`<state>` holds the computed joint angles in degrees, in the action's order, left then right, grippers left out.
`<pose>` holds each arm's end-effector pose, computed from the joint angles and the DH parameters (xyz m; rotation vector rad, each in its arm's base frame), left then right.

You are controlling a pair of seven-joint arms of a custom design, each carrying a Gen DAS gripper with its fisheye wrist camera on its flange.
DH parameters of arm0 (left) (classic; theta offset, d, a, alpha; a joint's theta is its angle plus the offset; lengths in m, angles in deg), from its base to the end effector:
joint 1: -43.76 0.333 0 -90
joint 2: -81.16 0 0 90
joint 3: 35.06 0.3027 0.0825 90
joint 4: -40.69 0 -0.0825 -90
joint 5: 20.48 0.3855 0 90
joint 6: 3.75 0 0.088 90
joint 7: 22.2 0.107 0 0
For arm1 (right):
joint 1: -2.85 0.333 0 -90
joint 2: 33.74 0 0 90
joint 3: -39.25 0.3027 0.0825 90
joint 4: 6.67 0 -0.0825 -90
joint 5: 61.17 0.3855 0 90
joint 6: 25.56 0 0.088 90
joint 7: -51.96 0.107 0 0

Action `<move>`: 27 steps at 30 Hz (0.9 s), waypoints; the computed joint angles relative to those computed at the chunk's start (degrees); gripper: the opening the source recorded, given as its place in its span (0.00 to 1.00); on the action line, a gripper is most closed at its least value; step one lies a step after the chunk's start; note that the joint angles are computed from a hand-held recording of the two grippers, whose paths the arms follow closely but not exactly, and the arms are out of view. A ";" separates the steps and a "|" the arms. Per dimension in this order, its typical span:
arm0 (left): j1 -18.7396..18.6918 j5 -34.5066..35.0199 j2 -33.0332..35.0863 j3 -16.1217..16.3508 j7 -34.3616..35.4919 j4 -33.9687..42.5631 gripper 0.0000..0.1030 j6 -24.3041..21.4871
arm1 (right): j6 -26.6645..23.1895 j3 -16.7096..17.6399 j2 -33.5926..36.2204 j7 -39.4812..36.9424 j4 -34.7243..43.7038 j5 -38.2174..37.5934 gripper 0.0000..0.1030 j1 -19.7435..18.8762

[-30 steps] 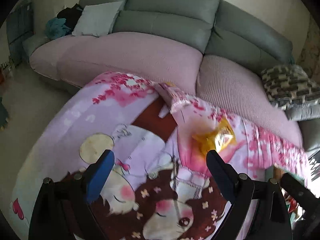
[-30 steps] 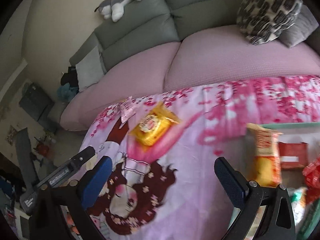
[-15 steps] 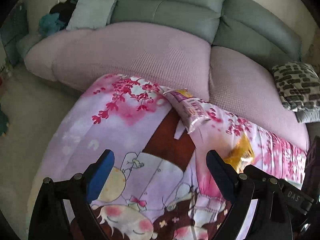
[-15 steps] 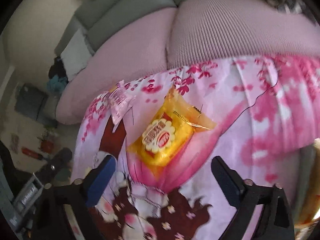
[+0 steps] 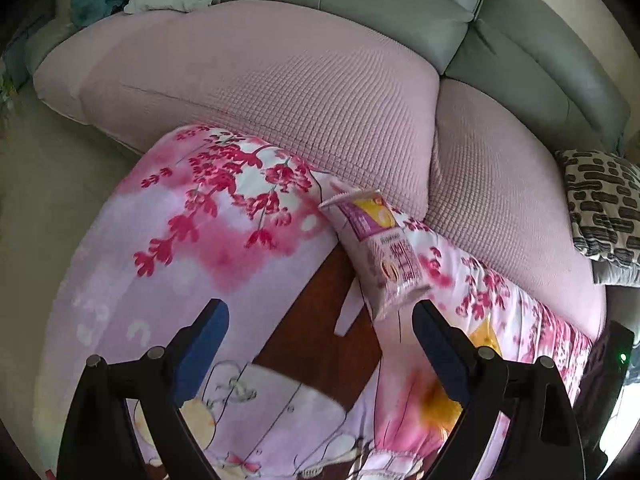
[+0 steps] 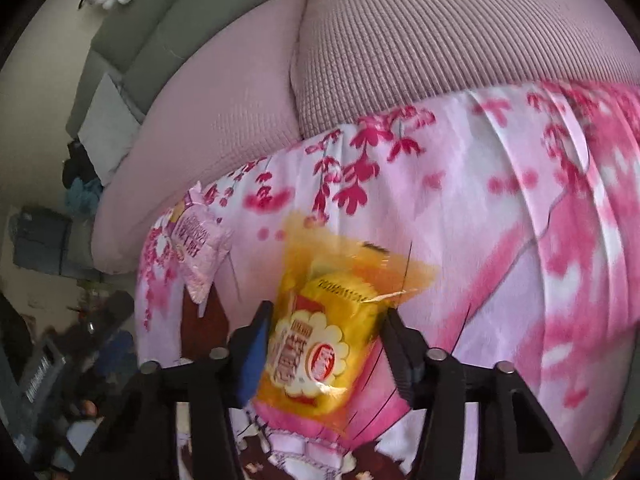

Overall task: Organize snacks
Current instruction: 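Grasp the pink Swiss roll bag with the left tool while the right tool grasps the yellow bread bag, then carry the Swiss roll bag and yellow bread bag into the tray and release both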

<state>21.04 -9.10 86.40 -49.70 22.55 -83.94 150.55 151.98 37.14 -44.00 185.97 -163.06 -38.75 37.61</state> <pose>0.4600 -0.3572 0.3834 -2.0669 2.1013 -0.6318 0.3843 0.2089 0.3222 -1.2257 2.2843 0.0878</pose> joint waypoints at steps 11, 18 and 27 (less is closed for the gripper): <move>-3.37 -1.15 12.82 2.23 1.56 14.97 0.85 -5.23 | -10.04 4.18 1.46 -1.07 5.53 -17.33 0.44 -12.22; -7.40 3.21 18.83 4.82 -2.32 22.85 0.69 -11.56 | -15.45 5.50 2.63 -4.35 8.59 -20.29 0.44 -13.99; -9.91 8.62 19.81 5.30 -2.47 24.40 0.38 -15.89 | -17.45 6.65 6.54 -6.60 11.74 -19.41 0.44 -14.61</move>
<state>11.12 -0.47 106.21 -44.40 20.08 -59.53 134.66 134.53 43.79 -37.46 179.37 -151.32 -58.16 23.00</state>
